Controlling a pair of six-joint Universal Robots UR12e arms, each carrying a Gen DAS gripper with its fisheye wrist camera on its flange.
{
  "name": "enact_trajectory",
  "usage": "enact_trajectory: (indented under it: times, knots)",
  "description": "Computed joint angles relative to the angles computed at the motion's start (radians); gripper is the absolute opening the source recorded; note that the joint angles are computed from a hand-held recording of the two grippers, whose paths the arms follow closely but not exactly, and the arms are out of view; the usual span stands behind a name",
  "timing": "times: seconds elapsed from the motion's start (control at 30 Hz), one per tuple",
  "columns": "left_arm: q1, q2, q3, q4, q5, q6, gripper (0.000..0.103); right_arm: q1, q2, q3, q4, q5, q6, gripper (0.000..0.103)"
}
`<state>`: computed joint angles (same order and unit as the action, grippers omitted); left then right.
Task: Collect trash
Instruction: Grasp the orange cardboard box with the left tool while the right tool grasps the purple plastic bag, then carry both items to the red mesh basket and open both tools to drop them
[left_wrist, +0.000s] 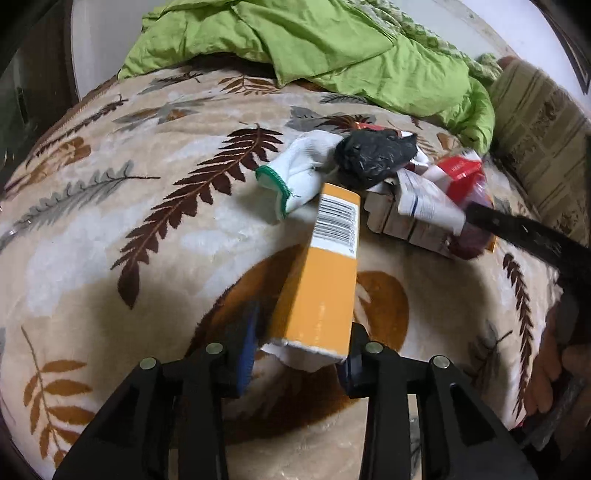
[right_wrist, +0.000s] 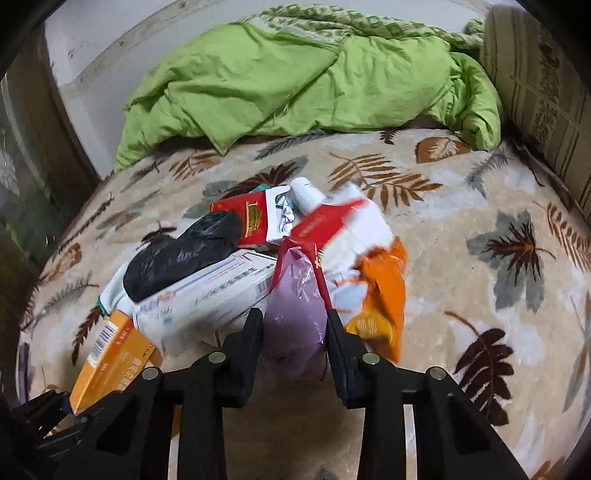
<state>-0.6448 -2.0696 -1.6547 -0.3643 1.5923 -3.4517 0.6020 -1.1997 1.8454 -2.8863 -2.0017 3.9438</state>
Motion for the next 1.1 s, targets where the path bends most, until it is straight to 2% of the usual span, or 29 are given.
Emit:
enact_trajectory:
  times: [0.07, 0.13, 0.27, 0.4, 0.47, 0.53, 0.63, 0.7, 0.77, 0.8, 0.97, 1.1]
  knots:
    - [0.003, -0.001, -0.002, 0.012, -0.010, -0.007, 0.034, 0.007, -0.012, 0.019, -0.045, -0.005, 0.009, 0.033]
    - [0.002, -0.001, -0.004, 0.020, -0.007, 0.000, 0.028, 0.021, -0.021, 0.029, -0.065, -0.027, 0.016, 0.033]
    - [-0.002, 0.004, -0.011, 0.020, 0.003, 0.008, 0.027, 0.057, -0.045, 0.060, -0.130, -0.063, 0.025, 0.033]
    - [-0.008, 0.018, -0.026, 0.014, 0.000, 0.010, 0.027, 0.087, -0.056, 0.089, -0.172, -0.035, 0.048, 0.034]
    - [-0.014, 0.018, -0.025, 0.018, 0.016, 0.019, 0.032, 0.095, -0.059, 0.097, -0.176, -0.009, 0.046, 0.034]
    - [-0.017, 0.015, -0.024, 0.047, 0.025, 0.025, 0.046, 0.102, -0.058, 0.100, -0.191, -0.024, 0.034, 0.034]
    - [-0.030, -0.001, -0.002, 0.060, 0.077, 0.054, 0.048, 0.098, -0.053, 0.095, -0.184, -0.012, 0.032, 0.034]
    - [-0.034, -0.017, 0.025, 0.034, 0.090, 0.067, 0.048, 0.095, -0.053, 0.098, -0.198, -0.002, 0.030, 0.034]
    - [-0.033, -0.029, 0.042, 0.008, 0.079, 0.066, 0.042, 0.093, -0.050, 0.097, -0.199, 0.004, 0.030, 0.034]
    - [-0.031, -0.033, 0.047, -0.007, 0.071, 0.063, 0.025, 0.091, -0.049, 0.096, -0.200, 0.007, 0.030, 0.034]
    - [-0.022, -0.027, 0.031, 0.024, 0.052, 0.051, 0.024, 0.086, -0.049, 0.100, -0.205, 0.016, 0.036, 0.034]
    - [-0.022, -0.010, -0.004, 0.102, 0.043, 0.039, 0.024, 0.091, -0.048, 0.098, -0.207, -0.002, 0.034, 0.034]
